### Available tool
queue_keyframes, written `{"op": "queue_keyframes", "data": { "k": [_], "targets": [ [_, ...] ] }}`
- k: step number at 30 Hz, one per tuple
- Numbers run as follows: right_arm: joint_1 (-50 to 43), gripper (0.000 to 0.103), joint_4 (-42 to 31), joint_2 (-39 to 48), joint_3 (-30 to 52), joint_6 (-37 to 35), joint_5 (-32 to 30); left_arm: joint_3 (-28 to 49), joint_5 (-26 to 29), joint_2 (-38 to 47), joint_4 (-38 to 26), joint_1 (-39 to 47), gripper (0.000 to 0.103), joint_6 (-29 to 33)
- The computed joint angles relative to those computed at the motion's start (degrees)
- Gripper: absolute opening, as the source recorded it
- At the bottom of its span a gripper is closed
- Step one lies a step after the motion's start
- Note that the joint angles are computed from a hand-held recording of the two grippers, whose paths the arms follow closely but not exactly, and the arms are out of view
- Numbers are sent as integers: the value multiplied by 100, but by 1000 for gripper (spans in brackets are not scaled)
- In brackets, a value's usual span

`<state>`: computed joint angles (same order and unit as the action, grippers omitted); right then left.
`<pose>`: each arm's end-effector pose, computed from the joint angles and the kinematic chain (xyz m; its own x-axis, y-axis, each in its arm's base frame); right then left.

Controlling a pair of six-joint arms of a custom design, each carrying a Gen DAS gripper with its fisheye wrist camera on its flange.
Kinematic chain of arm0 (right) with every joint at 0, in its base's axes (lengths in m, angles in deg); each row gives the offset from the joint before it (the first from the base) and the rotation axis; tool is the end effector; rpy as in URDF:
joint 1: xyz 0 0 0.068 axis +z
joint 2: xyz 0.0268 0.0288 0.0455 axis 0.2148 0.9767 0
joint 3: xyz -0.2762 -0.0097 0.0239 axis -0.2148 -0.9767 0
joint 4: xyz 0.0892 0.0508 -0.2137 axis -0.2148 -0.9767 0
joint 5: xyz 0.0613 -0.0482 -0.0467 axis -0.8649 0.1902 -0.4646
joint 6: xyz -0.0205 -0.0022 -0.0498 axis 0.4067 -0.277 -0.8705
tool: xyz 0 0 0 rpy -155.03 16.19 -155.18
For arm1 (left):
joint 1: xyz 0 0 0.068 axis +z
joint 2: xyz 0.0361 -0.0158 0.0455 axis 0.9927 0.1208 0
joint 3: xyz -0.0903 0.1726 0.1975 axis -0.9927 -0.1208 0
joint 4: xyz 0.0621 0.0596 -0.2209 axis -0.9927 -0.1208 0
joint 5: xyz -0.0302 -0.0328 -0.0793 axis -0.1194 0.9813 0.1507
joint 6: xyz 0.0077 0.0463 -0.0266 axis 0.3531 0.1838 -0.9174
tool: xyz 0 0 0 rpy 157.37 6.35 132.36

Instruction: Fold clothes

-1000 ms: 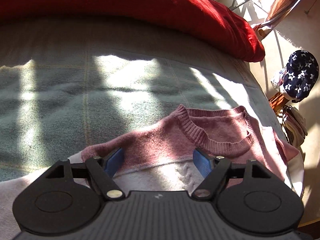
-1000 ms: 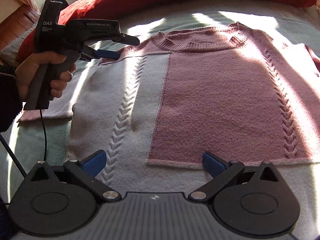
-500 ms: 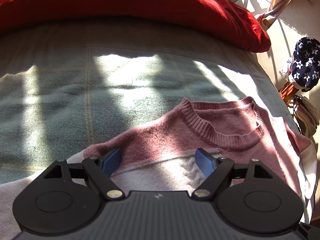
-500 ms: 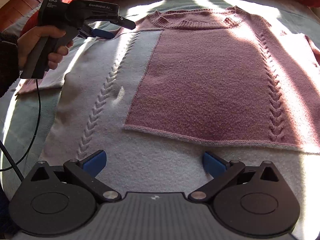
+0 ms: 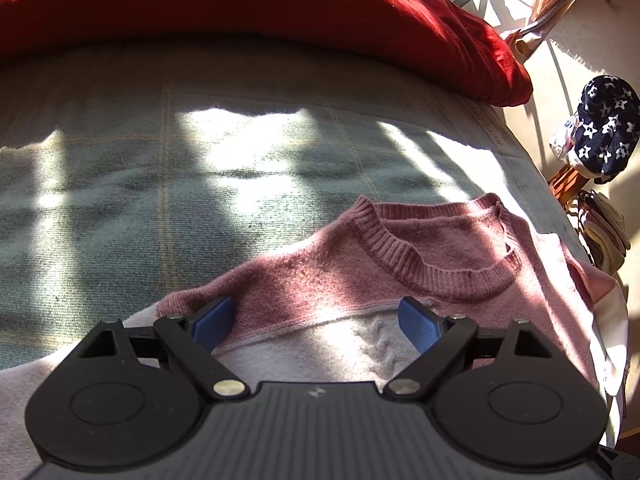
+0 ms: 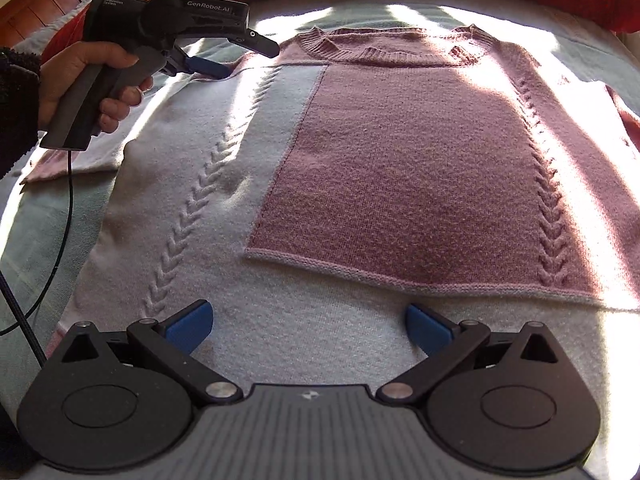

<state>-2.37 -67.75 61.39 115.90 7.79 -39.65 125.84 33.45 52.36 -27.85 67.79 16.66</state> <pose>0.1565 -0.0234 0.1961 -0.8737 -0.1999 -0.4434 -0.3531 0.8878 0.2953 0.3143 -0.0932 0.1791 -0.8546 -0.1424 -0.4994 0.0626 0.9264 -0.3713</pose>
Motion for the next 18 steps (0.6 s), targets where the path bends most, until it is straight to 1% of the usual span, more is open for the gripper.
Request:
{"op": "queue_keyframes", "data": {
  "k": [3,6,9,11,13,16,18],
  "targets": [
    [-799,103,-370,604,301,-255,-749,32,-36,21,-18,-33,92,3],
    [-1236,103,-586,1093,500,-251,-1245,178,-65,-12,-250,-65,91,-100],
    [-1456,103,-691,1311,561,-275,-1495,214,33,-69,-324,-99,91,-158],
    [-1473,103,-682,1292,534,-309,-1527,303,-35,66,-389,-139,91,-55],
    [-1461,103,-642,1235,499,-337,-1525,384,-129,234,-312,-159,92,23],
    [-1554,103,-575,1310,476,-360,-1669,522,-151,320,-315,-166,92,-150],
    [-1787,103,-749,1508,563,-514,-1883,552,-209,252,-416,-225,92,-157]
  ]
}}
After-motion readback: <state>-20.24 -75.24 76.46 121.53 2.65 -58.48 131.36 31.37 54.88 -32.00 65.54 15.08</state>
